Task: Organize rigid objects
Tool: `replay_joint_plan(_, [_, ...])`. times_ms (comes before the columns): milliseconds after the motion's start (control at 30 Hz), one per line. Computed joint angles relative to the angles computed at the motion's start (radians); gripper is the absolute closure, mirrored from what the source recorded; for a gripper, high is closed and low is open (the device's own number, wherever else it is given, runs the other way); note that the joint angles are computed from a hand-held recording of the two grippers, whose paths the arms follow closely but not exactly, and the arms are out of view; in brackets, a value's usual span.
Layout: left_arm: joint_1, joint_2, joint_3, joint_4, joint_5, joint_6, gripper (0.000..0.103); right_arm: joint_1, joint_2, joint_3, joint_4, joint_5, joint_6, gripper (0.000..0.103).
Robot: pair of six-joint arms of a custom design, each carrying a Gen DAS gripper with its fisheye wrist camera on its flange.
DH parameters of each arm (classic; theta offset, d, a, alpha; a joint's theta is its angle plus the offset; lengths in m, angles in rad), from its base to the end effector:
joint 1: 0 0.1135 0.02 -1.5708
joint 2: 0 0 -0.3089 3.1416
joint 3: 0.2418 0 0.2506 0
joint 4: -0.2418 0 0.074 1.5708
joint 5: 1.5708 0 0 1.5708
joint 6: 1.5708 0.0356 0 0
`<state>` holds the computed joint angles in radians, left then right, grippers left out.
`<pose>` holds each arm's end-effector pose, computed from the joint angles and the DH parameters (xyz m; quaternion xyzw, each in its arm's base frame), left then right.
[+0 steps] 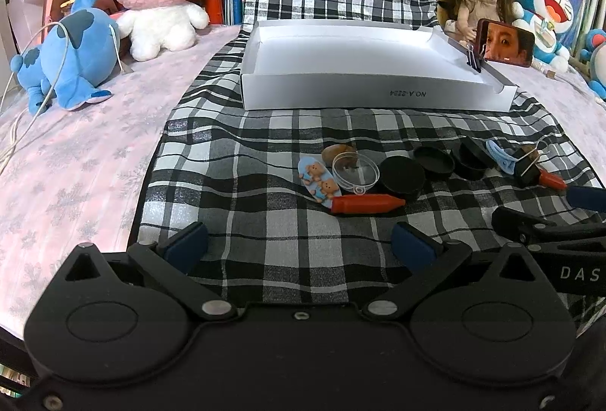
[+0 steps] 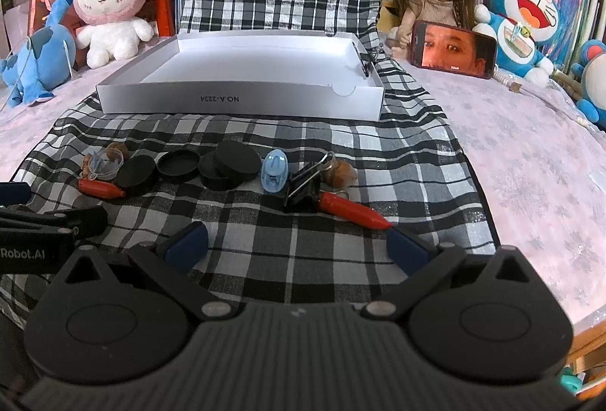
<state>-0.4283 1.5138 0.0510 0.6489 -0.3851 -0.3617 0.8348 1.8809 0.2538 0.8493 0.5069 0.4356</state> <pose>0.1527 -0.0550 0.1087 -0.0403 0.9139 0.0246 0.4032 0.1708 0.1629 0.0876 -0.0821 0.8944 0.0356 0.4382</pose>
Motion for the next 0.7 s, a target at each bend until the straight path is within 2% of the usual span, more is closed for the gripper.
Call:
replay_joint_plan(133, [-0.004, -0.001, 0.006, -0.011, -0.001, -0.004, 0.0, 0.008, 0.04, -0.026, 0.097, 0.014, -0.009, 0.0])
replay_joint_plan(233, [0.004, -0.02, 0.026, -0.064, 0.012, -0.012, 0.001, 0.003, 0.047, -0.036, 0.128, 0.005, -0.022, 0.0])
replay_joint_plan(400, [0.034, -0.06, 0.033, -0.074, 0.047, 0.005, 0.012, -0.025, 0.019, -0.032, 0.108, -0.024, -0.029, 0.0])
replay_joint_plan(567, [0.032, -0.097, 0.017, -0.038, 0.05, 0.029, 0.027, -0.03, 0.008, -0.057, 0.163, 0.013, -0.078, 0.0])
replay_joint_plan(700, [-0.011, -0.12, 0.001, -0.027, 0.022, 0.039, 0.03, -0.055, -0.007, -0.076, 0.176, 0.021, -0.116, 0.005])
